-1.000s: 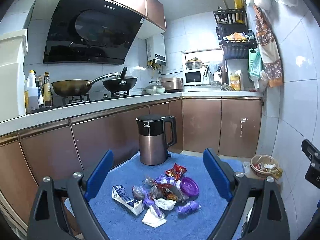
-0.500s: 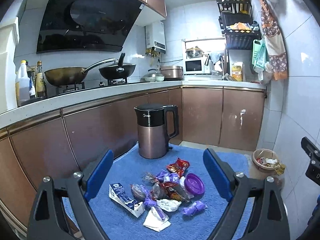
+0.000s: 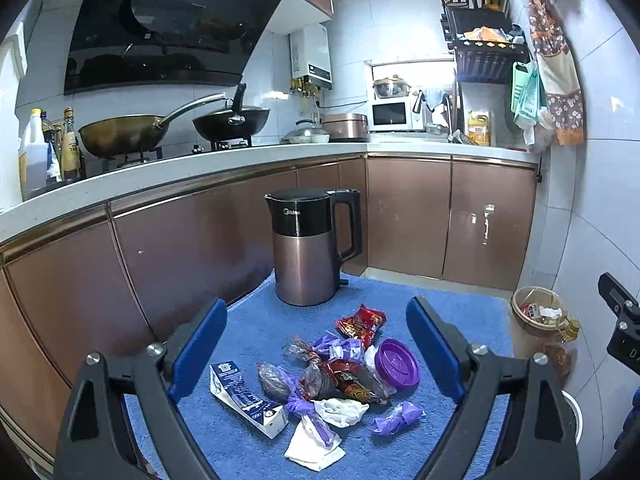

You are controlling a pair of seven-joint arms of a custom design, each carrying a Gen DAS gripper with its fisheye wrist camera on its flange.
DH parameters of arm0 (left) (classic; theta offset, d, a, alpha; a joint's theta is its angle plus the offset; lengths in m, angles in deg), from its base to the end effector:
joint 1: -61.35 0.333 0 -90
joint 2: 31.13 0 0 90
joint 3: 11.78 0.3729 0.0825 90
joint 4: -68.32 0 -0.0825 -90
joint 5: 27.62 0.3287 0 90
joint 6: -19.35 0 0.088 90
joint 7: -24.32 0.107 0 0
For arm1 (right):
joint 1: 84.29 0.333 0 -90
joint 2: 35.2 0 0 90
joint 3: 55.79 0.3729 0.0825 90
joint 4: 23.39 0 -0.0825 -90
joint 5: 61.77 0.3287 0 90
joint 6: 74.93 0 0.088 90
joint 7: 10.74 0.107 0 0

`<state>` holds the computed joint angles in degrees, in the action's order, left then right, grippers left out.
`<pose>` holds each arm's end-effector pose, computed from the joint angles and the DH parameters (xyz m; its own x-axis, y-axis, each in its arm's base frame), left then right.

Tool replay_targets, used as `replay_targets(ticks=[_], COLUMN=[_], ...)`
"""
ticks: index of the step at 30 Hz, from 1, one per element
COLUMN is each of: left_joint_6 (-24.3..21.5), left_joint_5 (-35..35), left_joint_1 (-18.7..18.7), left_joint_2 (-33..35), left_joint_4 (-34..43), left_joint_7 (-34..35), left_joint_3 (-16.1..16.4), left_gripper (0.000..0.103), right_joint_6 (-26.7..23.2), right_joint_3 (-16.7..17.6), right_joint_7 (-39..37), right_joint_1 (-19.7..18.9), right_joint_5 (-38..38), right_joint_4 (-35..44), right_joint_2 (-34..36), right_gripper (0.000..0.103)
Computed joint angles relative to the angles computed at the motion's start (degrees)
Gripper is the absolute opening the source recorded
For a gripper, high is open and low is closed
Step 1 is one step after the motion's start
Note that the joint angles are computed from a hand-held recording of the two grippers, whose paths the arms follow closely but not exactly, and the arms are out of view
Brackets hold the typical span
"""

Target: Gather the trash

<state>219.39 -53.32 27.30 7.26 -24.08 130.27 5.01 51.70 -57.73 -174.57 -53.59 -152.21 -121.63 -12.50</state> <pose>0.6823 -0.2307 0.4795 -0.1684 -0.9812 -0.0948 -0.3097 0.1439 -0.9399 0.5928 0.2914 0.4786 -0.4251 -0.8893 0.1685 -0.3357 -0.0180 -0.9418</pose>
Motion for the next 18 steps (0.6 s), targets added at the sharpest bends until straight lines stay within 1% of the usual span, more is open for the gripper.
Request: replay_targets(ticks=[5,9,10,12,13,16,17,18], left_joint_6=[-2.9,-5.5,-6.1,-7.6,-8.3,-9.9,-10.3,-10.8], left_joint_5=[1.6,4.2,5.2,7.4,8.5,10.5,11.1,11.5], left_joint_1=[1.6,2.1,2.8,5.5,6.6,7.7,8.2,8.6], left_joint_2=[1.5,2.6,2.9,2.9,3.1,4.2,4.4,4.5], left_joint_4=[2.5,4.0,4.5,5.1,5.5,6.8,7.0,7.0], left_joint_7=[-1.8,-4.7,-5.4,-6.8,-7.4,-9.5,-10.3,-11.2], left_joint_3=[-1.0,-0.5,-1.0,-3.9,-4.7,-3.2,-2.9,-2.5], left_gripper=[0.091,0.091,0.091,0.091,0.091,0.091,0.091,0.09], right_joint_6=[2.0,3.9,4.6,7.3,10.6,21.0,23.8,27.7], right_joint_3=[-0.4,-1.0,-1.2,-1.5,-1.6,-1.8,-1.8,-1.9], right_joint_7=[-0.9,-1.7,-1.7,-1.7,-1.2,0.3,0.0,-0.5], right_joint_1=[-0.9,-1.4,-1.5,-2.2,-3.2,-6.1,-6.9,-8.1], right_joint_5=[1.1,2.1,2.2,2.2,1.6,0.2,0.3,0.5], right_joint_4=[1.3,2.2,2.4,2.8,2.7,3.0,3.4,4.2], right_joint_2=[1.4,2.5,2.8,3.3,3.4,4.1,4.7,5.6], right_gripper=[0.103,0.103,0.103,0.103,0.103,0.103,0.103,0.101])
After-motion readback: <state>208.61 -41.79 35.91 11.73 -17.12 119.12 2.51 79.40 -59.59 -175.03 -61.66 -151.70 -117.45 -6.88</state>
